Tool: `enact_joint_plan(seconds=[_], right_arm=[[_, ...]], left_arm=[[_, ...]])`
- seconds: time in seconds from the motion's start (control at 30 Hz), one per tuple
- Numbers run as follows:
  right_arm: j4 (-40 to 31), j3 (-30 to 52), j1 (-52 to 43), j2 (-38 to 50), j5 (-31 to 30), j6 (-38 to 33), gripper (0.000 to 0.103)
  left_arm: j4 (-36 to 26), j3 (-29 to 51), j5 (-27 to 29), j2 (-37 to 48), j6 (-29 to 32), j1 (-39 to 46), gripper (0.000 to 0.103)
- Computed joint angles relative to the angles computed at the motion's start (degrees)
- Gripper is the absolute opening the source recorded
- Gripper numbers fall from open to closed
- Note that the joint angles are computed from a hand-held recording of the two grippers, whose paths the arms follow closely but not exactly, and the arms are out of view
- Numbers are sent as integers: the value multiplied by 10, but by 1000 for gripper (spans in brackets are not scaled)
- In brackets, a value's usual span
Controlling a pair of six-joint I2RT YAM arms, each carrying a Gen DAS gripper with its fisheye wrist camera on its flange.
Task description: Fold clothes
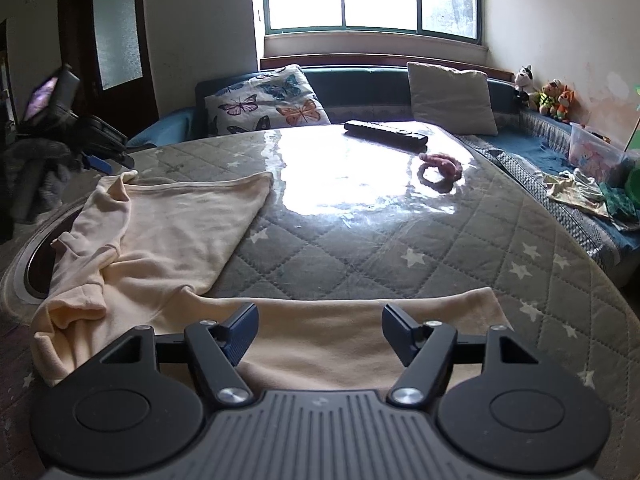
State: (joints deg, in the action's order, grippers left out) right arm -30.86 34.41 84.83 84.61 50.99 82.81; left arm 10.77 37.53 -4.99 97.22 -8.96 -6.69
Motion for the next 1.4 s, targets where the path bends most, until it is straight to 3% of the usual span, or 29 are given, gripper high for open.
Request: enact_joint_plan(seconds=[0.1, 0.13, 0.17, 0.27, 0.43, 0.57, 0.67, 0.77, 0.9, 1.03, 1.2, 1.4], right_arm=[[8, -7, -6, -2, -5, -1, 70], [12, -9, -8, -2, -6, -2, 70], [16, -11, -9, -1, -8, -4, 70], [24, -13, -12, 2, -12, -9, 70], [2, -3, 4, -3, 5, 2, 70], [0, 9, 17, -12, 18, -19, 70], [42, 12, 23, -22, 22, -79, 70], [132, 6, 18, -35, 6, -175, 70], [284, 2, -8, -19, -64, -312, 70], [354, 44, -25, 47, -125, -403, 70], [381, 112, -29, 123, -181, -469, 69], [354, 201, -23, 204, -208, -502, 68]], left_arm=[[8, 12, -10, 27, 3, 0, 43], [15, 9, -13, 27, 2, 1, 36], [16, 8, -12, 26, 3, 3, 21], [16, -1, 7, 12, -3, 21, 4], [15, -59, 38, -85, -5, 61, 3], [-40, -108, 93, -224, 9, 129, 3], [-110, -134, 152, -340, 30, 211, 2], [-195, -144, 240, -438, 71, 326, 2], [-330, -142, 407, -521, 194, 544, 2], [-436, -116, 525, -472, 374, 757, 2], [-465, -76, 560, -324, 529, 907, 2], [-492, -41, 563, -185, 661, 1003, 2]])
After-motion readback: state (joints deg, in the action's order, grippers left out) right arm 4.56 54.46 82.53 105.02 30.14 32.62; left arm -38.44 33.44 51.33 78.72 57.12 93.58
